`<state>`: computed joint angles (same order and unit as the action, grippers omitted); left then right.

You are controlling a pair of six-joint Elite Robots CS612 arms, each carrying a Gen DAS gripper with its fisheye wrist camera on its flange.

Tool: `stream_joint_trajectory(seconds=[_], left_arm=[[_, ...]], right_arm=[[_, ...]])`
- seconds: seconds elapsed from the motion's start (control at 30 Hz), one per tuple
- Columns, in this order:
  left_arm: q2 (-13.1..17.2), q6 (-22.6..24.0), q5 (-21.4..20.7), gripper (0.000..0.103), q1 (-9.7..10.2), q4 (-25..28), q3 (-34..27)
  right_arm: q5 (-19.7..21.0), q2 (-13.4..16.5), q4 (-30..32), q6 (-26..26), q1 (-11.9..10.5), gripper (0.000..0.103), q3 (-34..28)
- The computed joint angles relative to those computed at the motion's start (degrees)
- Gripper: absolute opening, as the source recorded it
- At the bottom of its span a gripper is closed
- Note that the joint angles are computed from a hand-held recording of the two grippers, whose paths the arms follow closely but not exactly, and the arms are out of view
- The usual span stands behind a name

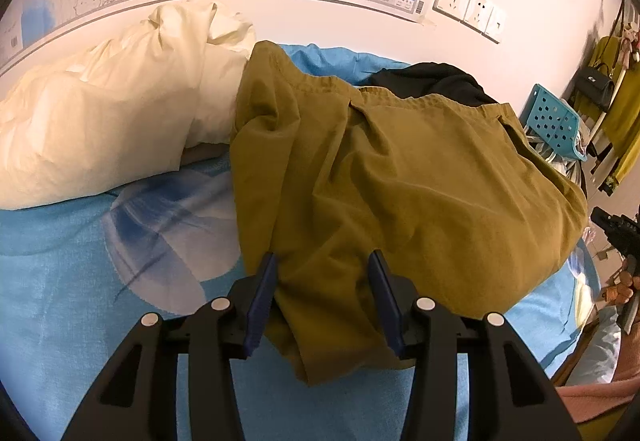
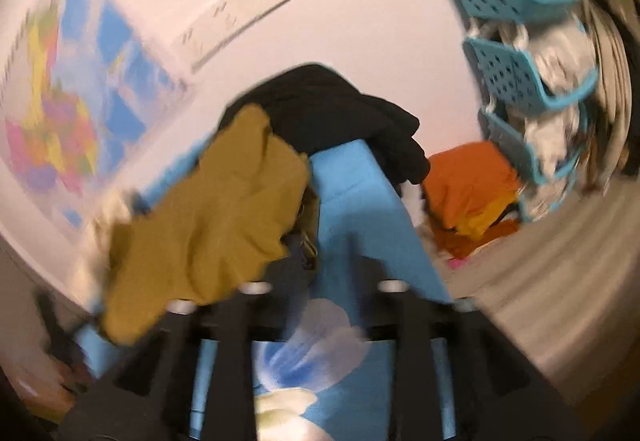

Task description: Fold large clothes

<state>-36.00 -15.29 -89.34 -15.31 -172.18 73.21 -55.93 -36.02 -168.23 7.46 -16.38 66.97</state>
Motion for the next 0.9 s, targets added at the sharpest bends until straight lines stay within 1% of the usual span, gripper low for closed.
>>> stream_joint_trajectory(seconds=[0.07, 0.1, 0.13, 0.17, 0.2, 0.23, 0.27, 0.3, 0.33, 0.37, 0.47, 0.5, 0.53, 0.57, 0.6, 0.63, 0.67, 0.7, 0.77, 0.8, 0.83, 0.87, 0.9], left_arm=[[0.22, 0.29, 0.26, 0.046, -0.08, 0.25, -0.43], [0.25, 0.16, 0.31, 0.046, -0.08, 0.34, -0.49], [0.18, 0.05, 0.45, 0.046, -0.14, 0.26, -0.33], [0.15, 0.03, 0.53, 0.046, -0.15, 0.3, -0.3], [0.17, -0.02, 0.55, 0.046, -0.15, 0.36, -0.37], [0.2, -0.06, 0.48, 0.046, -0.14, 0.41, -0.43], [0.22, -0.16, 0.45, 0.046, -0.13, 0.48, -0.46], [0.24, -0.31, 0.39, 0.046, -0.11, 0.49, -0.51], [0.27, -0.42, 0.29, 0.046, -0.08, 0.44, -0.54], [0.32, -0.42, 0.11, 0.046, -0.05, 0.31, -0.57], [0.39, -0.32, -0.41, 0.046, 0.12, -0.06, -0.62], [0.26, -0.17, -0.42, 0.046, 0.16, -0.52, -0.38], [-0.06, 0.0, -0.42, 0.046, 0.18, -1.78, 0.24], [-0.41, 0.02, -0.44, 0.046, 0.18, -2.7, 0.85], [-0.99, 0.29, -0.6, 0.047, 0.23, -4.58, 1.9], [-1.61, 0.88, -0.42, 0.047, 0.25, -6.87, 3.11], [-2.24, 1.49, 0.36, 0.048, 0.21, -8.59, 4.21], [-2.76, 1.78, 0.92, 0.048, 0.23, -9.2, 4.98], [-3.33, 1.72, 0.44, 0.046, 0.51, -8.25, 5.56], [-3.34, 1.63, -0.04, 0.04, 0.62, -7.56, 5.52], [-3.26, 1.75, -0.48, 0.037, 0.67, -6.28, 5.33], [-3.07, 1.94, -0.13, 0.03, 0.59, -4.17, 4.96], [-2.69, 1.59, 0.32, 0.027, 0.55, -1.73, 4.34]], right_arm=[[2.64, 0.87, 2.79, -1.52, 0.24, 0.041, -1.59], [3.01, 1.49, 3.91, -1.71, 0.45, 0.041, -2.63], [3.33, 2.14, 5.42, -2.63, 0.69, 0.031, -3.74], [5.78, 3.13, 6.68, -3.01, 0.66, 0.013, -5.16], [7.21, 3.19, 6.88, -3.11, 0.66, 0.013, -5.15], [6.62, 3.09, 6.65, -3.63, 0.66, 0.009, -5.09], [7.0, 2.91, 5.84, -3.37, 0.5, 0.005, -4.93], [8.57, 2.7, 4.15, -2.09, -0.02, 0.004, -4.56], [8.57, 2.3, 2.98, -1.3, -0.26, 0.002, -3.96], [6.8, 1.97, 2.86, -1.48, -0.23, 0.002, -3.69], [4.88, 2.17, 8.56, -3.27, 0.25, 0.002, -4.63], [4.42, 2.08, 9.44, -3.49, 0.35, 0.002, -4.56], [3.45, 1.73, 8.9, -3.27, 0.45, 0.006, -4.07], [1.48, 1.23, 7.61, -2.54, 0.56, 0.019, -3.45], [-1.21, 0.39, 4.92, -1.23, 0.69, 0.024, -2.17], [-2.31, -0.1, 2.59, -0.62, 0.73, 0.029, -1.33], [-1.91, -0.54, 0.69, -0.89, 0.71, 0.033, -0.64], [-0.61, -1.17, -1.09, -2.63, 0.87, 0.034, 0.23], [-0.76, -1.84, -2.54, -5.9, 1.63, 0.038, 0.92], [0.68, -2.06, -2.2, -8.75, 2.11, 0.038, 1.0], [1.27, -2.07, -1.84, -10.38, 2.62, 0.038, 0.87], [1.8, -1.93, -0.89, -11.89, 3.1, 0.038, 0.46], [3.21, -1.39, 1.87, -14.86, 3.69, 0.036, -0.67]])
